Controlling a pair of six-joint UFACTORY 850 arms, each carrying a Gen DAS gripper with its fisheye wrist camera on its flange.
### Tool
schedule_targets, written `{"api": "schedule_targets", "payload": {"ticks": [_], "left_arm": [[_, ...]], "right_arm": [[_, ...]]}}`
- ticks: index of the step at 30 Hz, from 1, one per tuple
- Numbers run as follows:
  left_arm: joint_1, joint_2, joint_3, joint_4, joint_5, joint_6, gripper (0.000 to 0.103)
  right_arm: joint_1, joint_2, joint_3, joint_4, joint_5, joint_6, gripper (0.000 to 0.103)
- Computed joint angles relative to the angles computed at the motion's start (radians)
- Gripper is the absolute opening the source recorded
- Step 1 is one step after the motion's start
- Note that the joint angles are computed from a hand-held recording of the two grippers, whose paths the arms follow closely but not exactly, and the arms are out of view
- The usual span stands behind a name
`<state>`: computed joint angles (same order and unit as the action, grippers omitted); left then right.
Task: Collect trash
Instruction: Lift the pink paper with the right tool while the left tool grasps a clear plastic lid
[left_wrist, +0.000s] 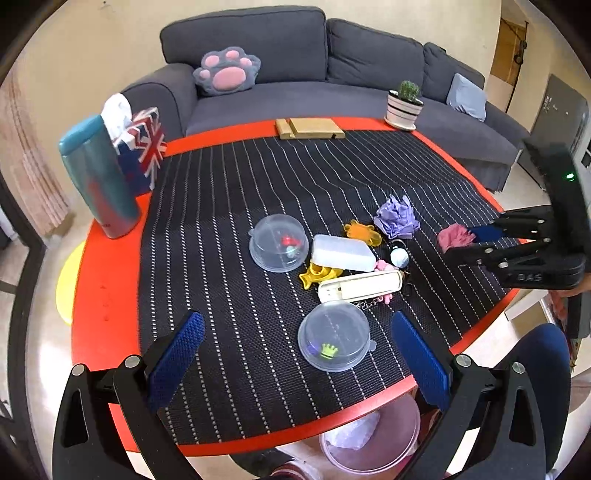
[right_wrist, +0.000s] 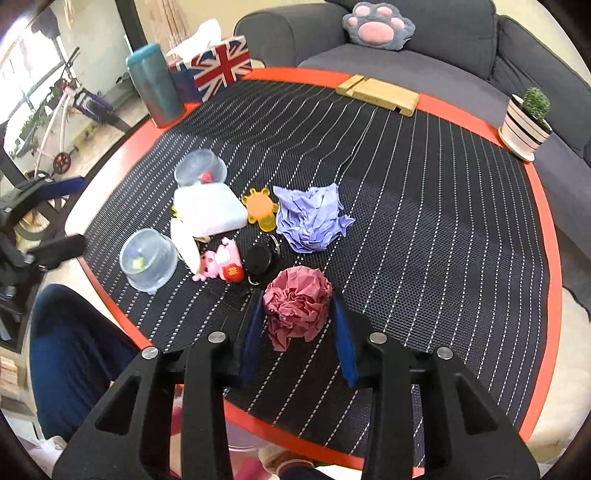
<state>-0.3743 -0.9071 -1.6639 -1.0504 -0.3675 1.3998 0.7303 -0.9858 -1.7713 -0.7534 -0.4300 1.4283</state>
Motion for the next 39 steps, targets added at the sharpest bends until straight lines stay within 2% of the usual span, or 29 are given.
{"api": "schedule_targets", "payload": {"ticks": [13, 17, 25, 31, 33, 39], "left_arm": [[-0.029, -0.09, -0.118, 0.288, -0.073, -0.249, 0.097], [-0.03, -0.116, -0.147, 0.313, -0.105, -0.277, 0.097], [-0.034, -0.13, -0.155, 0.33, -0.104, -0.289, 0.096], [-0.033, -0.145, -0.175, 0.341, -0.126, -0.303, 0.07], [-0.031, -0.149, -0.18, 0.343, -0.132, -0.305, 0.054], [-0.025, -0.127, -0.147, 0.279, -0.118, -0.239, 0.053]], "right_arm": [[0.014, 0.057, 0.08, -0.105, 0.021, 0.132, 0.036], [0.016, 0.066, 0.095, -0.119, 0.025, 0.151, 0.036], [0.016, 0.074, 0.114, -0.141, 0.035, 0.181, 0.036], [0.015, 0.074, 0.114, -0.143, 0.038, 0.185, 0.036], [0.016, 0.073, 0.114, -0.152, 0.037, 0.195, 0.036], [0.022, 0.078, 0.122, -0.194, 0.03, 0.246, 0.036]]}}
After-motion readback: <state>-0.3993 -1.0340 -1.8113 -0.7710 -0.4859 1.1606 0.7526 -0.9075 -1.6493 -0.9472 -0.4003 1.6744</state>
